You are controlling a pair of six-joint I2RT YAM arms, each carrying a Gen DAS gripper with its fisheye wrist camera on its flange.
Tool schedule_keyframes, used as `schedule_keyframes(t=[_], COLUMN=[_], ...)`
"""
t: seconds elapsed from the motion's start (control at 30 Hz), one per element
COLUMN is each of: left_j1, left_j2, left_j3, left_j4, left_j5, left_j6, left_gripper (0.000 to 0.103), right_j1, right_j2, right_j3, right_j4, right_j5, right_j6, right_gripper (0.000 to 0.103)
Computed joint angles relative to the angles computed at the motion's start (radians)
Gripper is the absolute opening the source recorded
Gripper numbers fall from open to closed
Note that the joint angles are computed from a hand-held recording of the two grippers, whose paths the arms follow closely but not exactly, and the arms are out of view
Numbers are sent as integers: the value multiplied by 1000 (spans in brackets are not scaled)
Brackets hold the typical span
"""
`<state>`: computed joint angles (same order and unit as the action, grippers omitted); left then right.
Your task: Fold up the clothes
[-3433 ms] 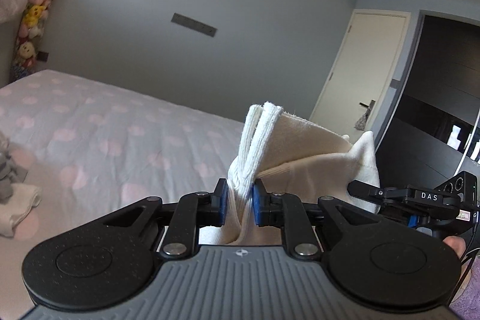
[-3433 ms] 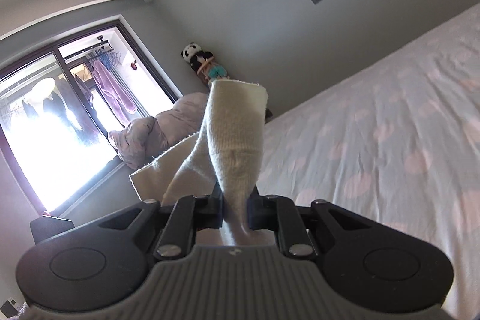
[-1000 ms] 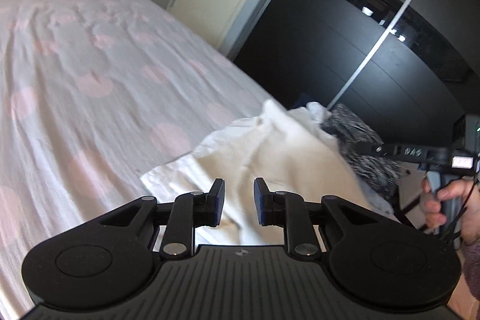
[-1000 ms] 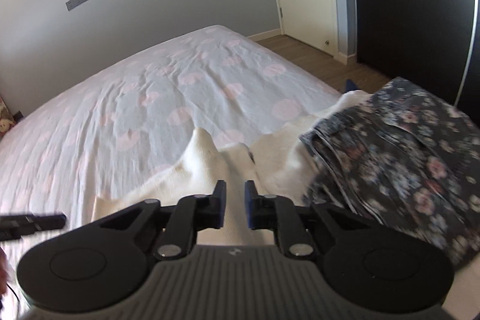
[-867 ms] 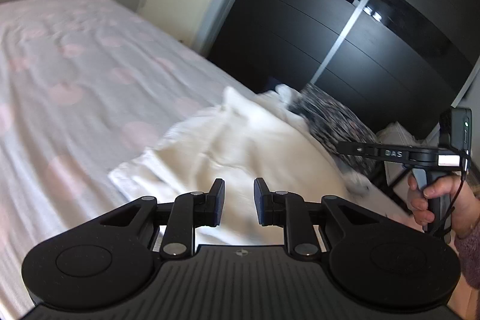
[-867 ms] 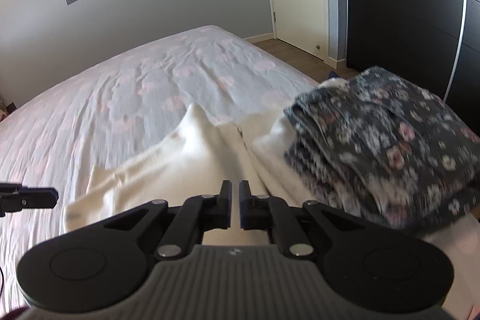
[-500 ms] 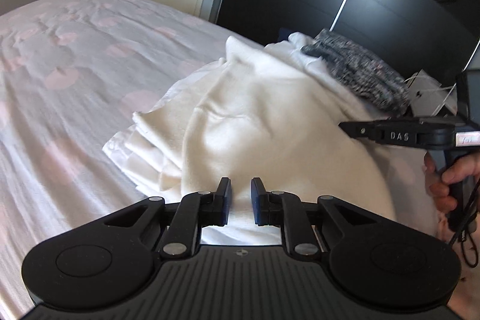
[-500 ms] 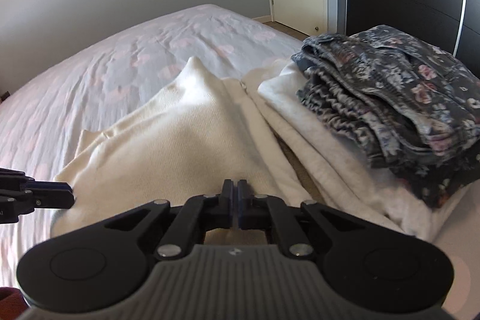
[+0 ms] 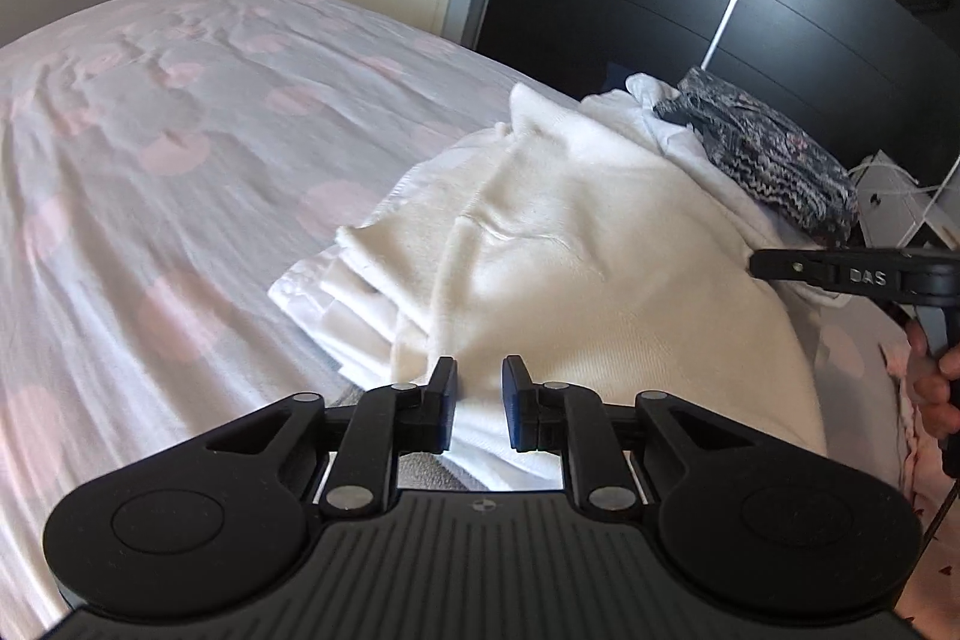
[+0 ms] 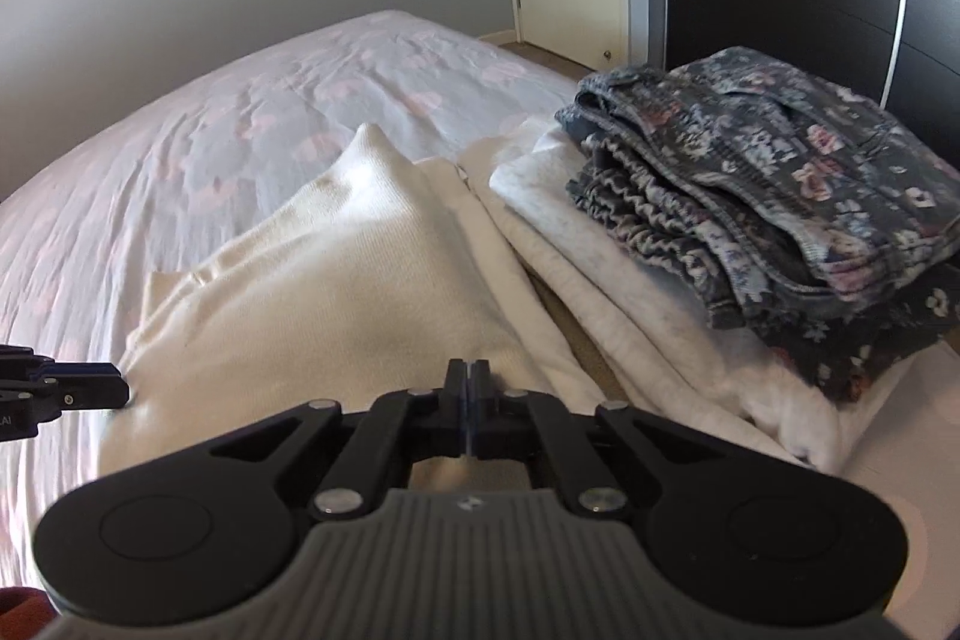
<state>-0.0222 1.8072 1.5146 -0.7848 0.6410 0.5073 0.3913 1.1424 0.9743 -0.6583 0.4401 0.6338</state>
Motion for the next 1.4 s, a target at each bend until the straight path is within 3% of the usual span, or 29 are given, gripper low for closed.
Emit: schedule_keyframes(t=[0.23, 0.37, 0.53, 0.63, 0.7, 0.83, 1.0, 1.13, 1.3, 1.4], left_j1=[47, 63, 98, 111, 119, 131, 109, 39, -69, -120], left_j2=[-52, -110, -191, -240, -269, -311, -333, -331, -282, -233], left_j3=[5, -26, -82, -121, -147, -177, -189, -197, -174, -152], left_j4=[-82, -112, -114, -99, -87, -104, -143, -141, -133, -117], left_j5=[49, 78, 107, 109, 119, 141, 139, 114, 44, -4], left_j6=[-15, -12, -26, -24, -21, -13, 7, -18, -43, -61], left_gripper=[19, 22, 32, 42, 42, 44, 45, 45, 46, 46], right_j1=[348, 464, 479, 479, 489, 557, 585, 562, 450, 378], right_j2=[-44, 31, 127, 130, 115, 76, 17, -20, -58, -50], right_j3=[17, 7, -31, -44, -38, -25, -22, -39, -81, -111], right_j4=[-71, -6, 56, 45, 24, -64, -295, -456, -458, -371], right_j5=[192, 207, 178, 156, 168, 265, 369, 419, 428, 435], right_j6=[195, 246, 347, 382, 382, 427, 559, 590, 382, 171], right_gripper=[7, 7, 5, 6, 6, 7, 7, 7, 10, 22])
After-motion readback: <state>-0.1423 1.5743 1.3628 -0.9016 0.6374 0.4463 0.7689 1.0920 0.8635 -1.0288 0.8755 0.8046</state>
